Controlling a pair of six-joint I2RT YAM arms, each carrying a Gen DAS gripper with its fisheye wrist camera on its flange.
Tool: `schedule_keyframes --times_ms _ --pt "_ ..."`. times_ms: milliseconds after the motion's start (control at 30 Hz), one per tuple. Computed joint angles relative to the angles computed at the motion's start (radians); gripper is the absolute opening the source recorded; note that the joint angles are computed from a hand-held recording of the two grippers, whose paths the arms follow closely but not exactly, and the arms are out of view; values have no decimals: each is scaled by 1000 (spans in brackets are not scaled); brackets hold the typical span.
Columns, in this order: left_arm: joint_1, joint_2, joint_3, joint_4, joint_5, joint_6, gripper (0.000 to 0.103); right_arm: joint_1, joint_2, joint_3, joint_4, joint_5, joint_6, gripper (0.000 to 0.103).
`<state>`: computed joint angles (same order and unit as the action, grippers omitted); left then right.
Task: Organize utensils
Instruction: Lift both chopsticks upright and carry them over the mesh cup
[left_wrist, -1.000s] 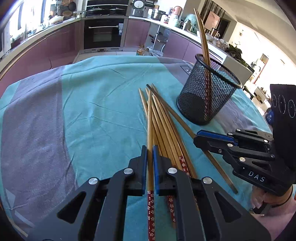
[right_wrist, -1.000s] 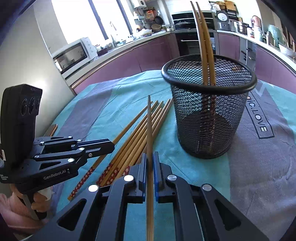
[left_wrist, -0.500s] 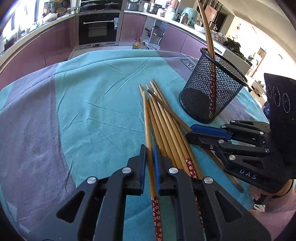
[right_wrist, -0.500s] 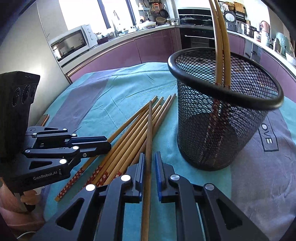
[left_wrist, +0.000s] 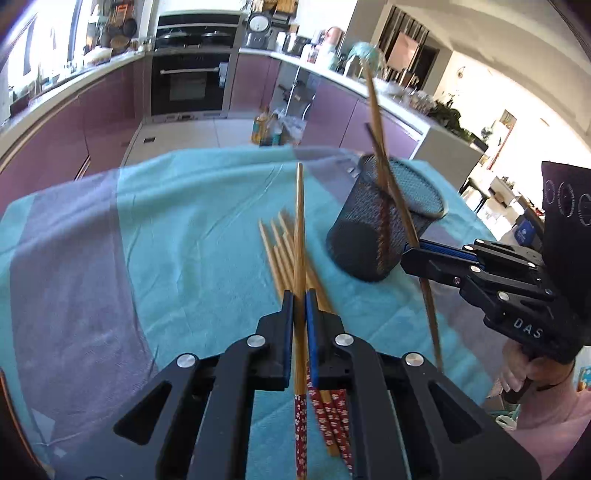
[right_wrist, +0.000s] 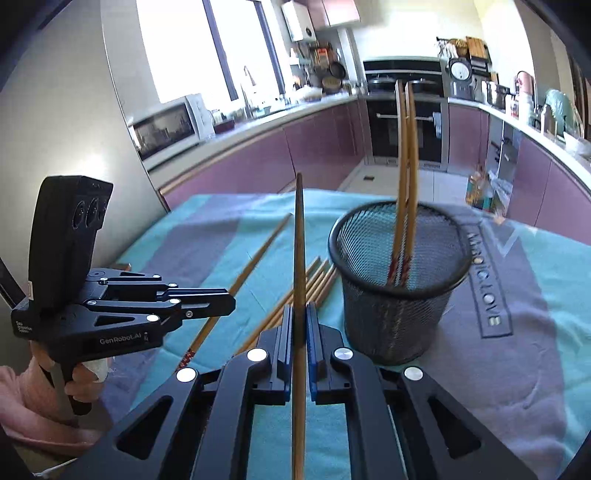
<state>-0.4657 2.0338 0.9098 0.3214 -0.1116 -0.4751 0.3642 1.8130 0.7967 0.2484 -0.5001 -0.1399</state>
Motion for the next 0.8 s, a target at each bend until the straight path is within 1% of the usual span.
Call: schedule_keyframes --times_ms 233,400,533,800 --pt "-10 -186 -95 39 -5 23 7 -74 -112 -39 16 -70 9 6" --pt "-23 -304 -132 45 -20 44 7 -110 -167 -33 10 -111 13 6" --pt "-37 -341 -111 40 -32 48 7 -126 -193 -11 7 -125 15 6" --pt "-57 -350 6 10 -54 69 7 -158 -228 61 -22 -133 15 6"
